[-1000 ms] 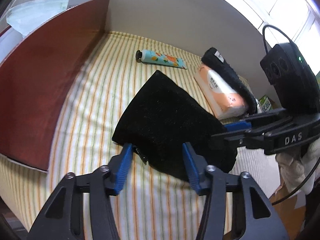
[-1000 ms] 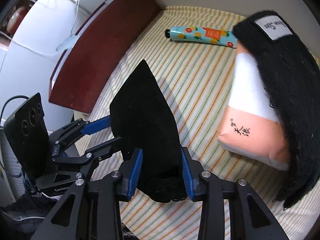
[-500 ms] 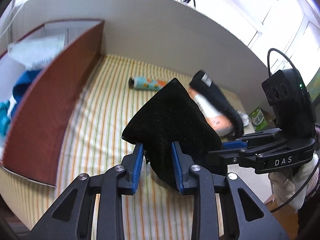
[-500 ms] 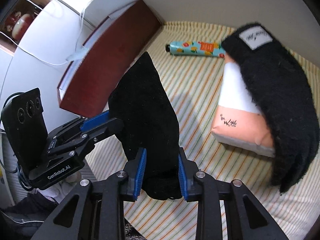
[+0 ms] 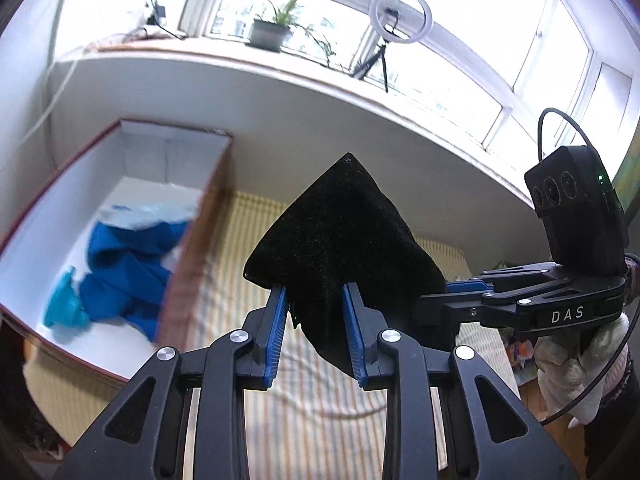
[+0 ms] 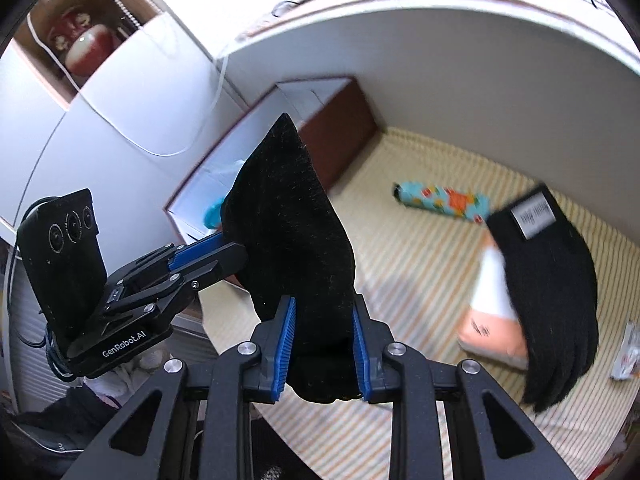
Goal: Organize soft objects
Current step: 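Lift the black pouch with the left gripper and carry it over the shoebox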
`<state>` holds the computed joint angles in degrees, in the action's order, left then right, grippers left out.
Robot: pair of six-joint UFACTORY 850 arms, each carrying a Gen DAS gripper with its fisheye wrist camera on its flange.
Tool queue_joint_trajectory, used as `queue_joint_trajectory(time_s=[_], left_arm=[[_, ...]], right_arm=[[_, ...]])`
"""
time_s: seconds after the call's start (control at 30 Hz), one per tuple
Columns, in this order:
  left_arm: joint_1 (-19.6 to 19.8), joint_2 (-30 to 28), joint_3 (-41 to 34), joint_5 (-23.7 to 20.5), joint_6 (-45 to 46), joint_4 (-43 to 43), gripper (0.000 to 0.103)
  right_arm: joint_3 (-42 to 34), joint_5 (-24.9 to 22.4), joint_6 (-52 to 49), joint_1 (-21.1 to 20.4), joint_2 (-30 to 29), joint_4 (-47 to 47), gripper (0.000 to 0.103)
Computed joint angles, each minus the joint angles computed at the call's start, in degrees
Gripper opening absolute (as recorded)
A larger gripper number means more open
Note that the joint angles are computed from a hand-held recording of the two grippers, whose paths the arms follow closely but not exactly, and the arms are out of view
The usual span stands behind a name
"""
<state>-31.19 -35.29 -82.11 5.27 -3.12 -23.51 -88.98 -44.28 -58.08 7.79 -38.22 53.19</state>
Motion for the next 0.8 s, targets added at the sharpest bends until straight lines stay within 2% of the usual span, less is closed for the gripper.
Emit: queue_joint_trajectory(time_s=[0.2,0.33,0.47,0.8], left_arm=[[2.24,3.54,3.43,1.97,8.97,-8.19,0.026],[4.02,5.69,5.36,2.92,12.03,-11.38,0.026],[5.55,7.73,6.96,4.52,19.11,-18.11,0.026],[9.13,9.08,8.46,5.95,23.62,-22.78,0.026]], right_arm=[[-4.20,-0.57,1.16,2.92,-0.83,-0.89,0.024],[-8.42,-1.12,2.49,5.13,-2.72,-1.67,0.024],[-13.41,-1.99,4.29,7.56,-5.00,-2.24,0.024],[-26.97,-4.31,10.72,12.11,-12.46,-6.67,0.024]])
